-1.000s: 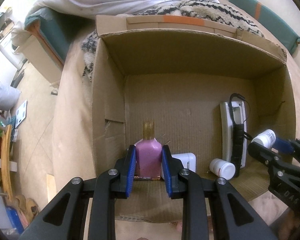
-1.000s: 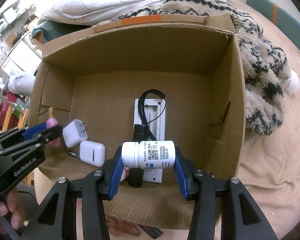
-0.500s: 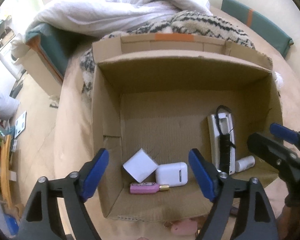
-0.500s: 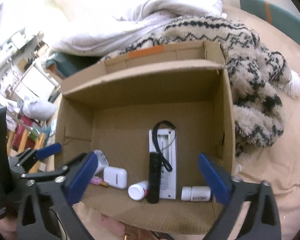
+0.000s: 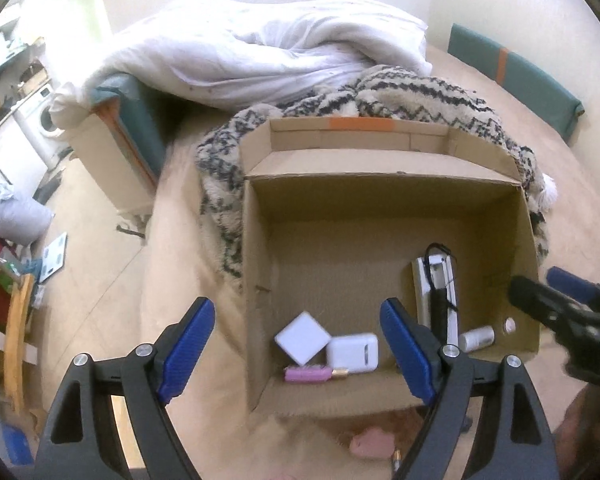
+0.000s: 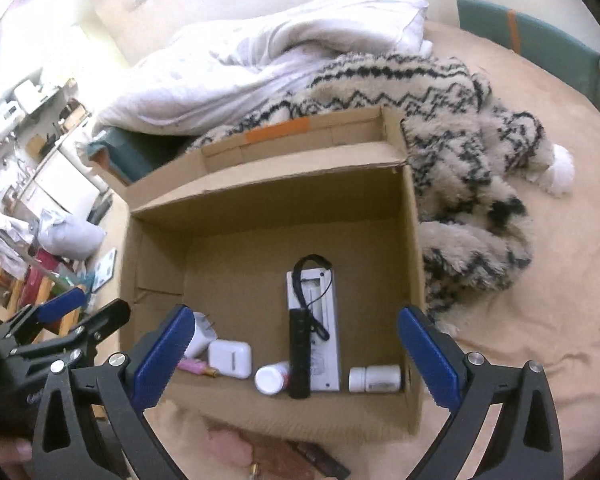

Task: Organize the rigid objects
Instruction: 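Grasp the pink heart keychain with the left tool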

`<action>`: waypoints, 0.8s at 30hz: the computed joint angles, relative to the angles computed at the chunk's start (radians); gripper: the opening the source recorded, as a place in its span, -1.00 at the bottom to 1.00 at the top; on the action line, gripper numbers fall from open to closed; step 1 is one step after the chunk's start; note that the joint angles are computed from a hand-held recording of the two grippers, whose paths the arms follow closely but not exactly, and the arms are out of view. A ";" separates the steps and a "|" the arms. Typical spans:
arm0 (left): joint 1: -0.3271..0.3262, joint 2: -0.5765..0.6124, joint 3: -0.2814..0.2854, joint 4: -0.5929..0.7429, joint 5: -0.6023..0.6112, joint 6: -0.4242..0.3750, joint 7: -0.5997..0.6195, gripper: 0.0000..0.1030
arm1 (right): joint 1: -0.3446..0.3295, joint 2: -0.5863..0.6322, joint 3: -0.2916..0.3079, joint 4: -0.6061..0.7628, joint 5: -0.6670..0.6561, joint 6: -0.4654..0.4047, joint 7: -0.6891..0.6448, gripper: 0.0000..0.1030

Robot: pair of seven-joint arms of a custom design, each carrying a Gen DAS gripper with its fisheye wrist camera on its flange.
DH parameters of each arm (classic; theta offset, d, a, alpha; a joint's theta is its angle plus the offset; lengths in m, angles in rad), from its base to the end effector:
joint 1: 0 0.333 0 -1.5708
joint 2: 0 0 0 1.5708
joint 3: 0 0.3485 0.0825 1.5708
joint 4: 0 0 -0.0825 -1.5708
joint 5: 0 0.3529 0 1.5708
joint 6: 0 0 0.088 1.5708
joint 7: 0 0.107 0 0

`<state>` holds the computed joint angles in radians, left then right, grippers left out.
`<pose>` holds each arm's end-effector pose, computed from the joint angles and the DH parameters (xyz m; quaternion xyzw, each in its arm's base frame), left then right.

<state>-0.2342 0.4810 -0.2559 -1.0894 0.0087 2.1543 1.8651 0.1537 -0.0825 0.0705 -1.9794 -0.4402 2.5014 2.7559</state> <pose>0.6573 -0.2848 0.6531 -0.3927 0.8699 -0.2579 0.1500 0.5326 0.1259 0.6135 -0.4027 0.8494 -0.2022 0.2746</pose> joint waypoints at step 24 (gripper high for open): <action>0.089 -0.187 0.018 -0.340 -0.063 -0.130 0.040 0.61 | 0.009 -0.124 0.055 -0.247 0.345 0.008 0.029 1.00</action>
